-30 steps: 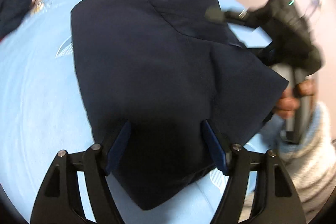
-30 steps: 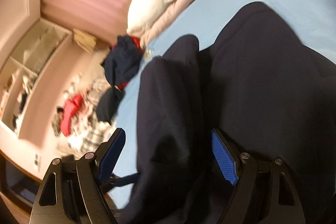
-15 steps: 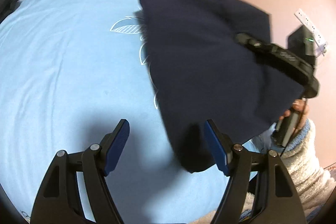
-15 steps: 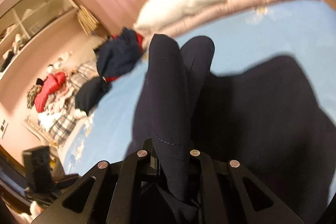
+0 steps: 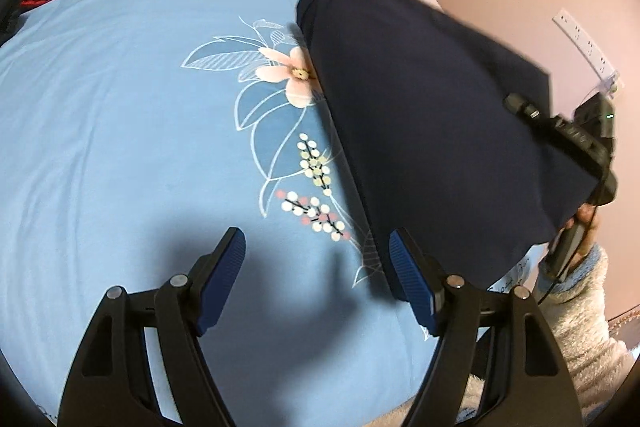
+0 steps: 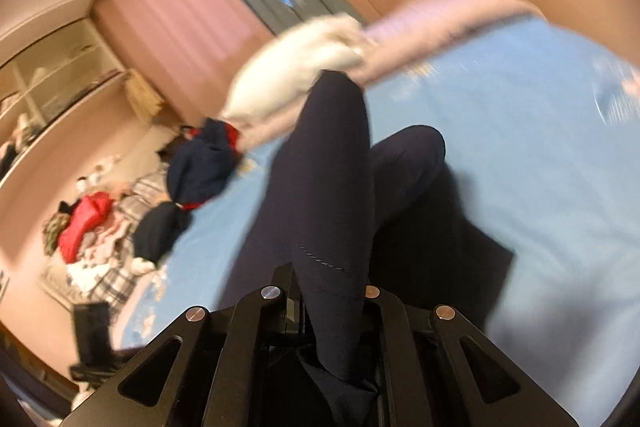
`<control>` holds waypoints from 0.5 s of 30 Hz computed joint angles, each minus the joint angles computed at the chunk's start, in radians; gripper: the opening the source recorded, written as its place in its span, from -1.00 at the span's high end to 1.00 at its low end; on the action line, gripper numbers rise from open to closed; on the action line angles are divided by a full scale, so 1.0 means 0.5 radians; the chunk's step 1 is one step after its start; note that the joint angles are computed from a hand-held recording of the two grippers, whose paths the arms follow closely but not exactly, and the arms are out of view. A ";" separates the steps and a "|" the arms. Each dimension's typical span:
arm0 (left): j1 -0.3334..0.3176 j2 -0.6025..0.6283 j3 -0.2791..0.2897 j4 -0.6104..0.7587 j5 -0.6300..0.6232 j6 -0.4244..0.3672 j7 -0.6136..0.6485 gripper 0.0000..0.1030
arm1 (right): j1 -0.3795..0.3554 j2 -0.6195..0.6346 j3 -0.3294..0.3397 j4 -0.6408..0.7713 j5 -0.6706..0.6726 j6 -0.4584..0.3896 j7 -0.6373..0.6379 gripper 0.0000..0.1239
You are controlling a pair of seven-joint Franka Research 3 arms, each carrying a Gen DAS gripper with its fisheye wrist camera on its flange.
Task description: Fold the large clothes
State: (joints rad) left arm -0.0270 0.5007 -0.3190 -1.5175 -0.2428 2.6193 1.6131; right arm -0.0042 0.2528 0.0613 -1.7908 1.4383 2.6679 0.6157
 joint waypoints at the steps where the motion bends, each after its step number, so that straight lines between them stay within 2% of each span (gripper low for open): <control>1: -0.020 0.023 0.016 0.032 0.028 -0.013 -0.018 -0.45 | -0.003 0.056 -0.014 0.027 -0.059 -0.031 0.096 0.85; 4: -0.100 0.102 0.066 0.171 0.142 -0.097 -0.114 -0.45 | -0.013 0.187 -0.016 0.100 -0.244 -0.043 0.308 0.72; 7: -0.142 0.122 0.094 0.230 0.224 -0.143 -0.178 -0.45 | -0.088 0.202 0.031 0.120 -0.191 -0.107 0.333 0.58; 9: -0.165 0.121 0.112 0.244 0.282 -0.143 -0.213 -0.45 | -0.046 0.144 0.015 0.076 -0.287 0.035 0.424 0.28; 12: -0.156 0.093 0.093 0.215 0.305 -0.113 -0.200 -0.45 | 0.017 -0.058 -0.003 -0.120 -0.402 0.360 0.431 0.25; 13: -0.166 0.107 0.098 0.238 0.328 -0.105 -0.199 -0.45 | 0.041 -0.135 0.005 -0.196 -0.407 0.469 0.370 0.25; 15: -0.205 0.146 0.122 0.302 0.398 -0.088 -0.205 -0.45 | 0.048 -0.266 0.027 -0.306 -0.261 0.530 0.083 0.25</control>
State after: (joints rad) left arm -0.1293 0.5736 -0.2579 -1.3665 -0.0440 2.5755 1.5104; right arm 0.0199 0.1199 0.0746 -1.9440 1.3078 2.9326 0.6574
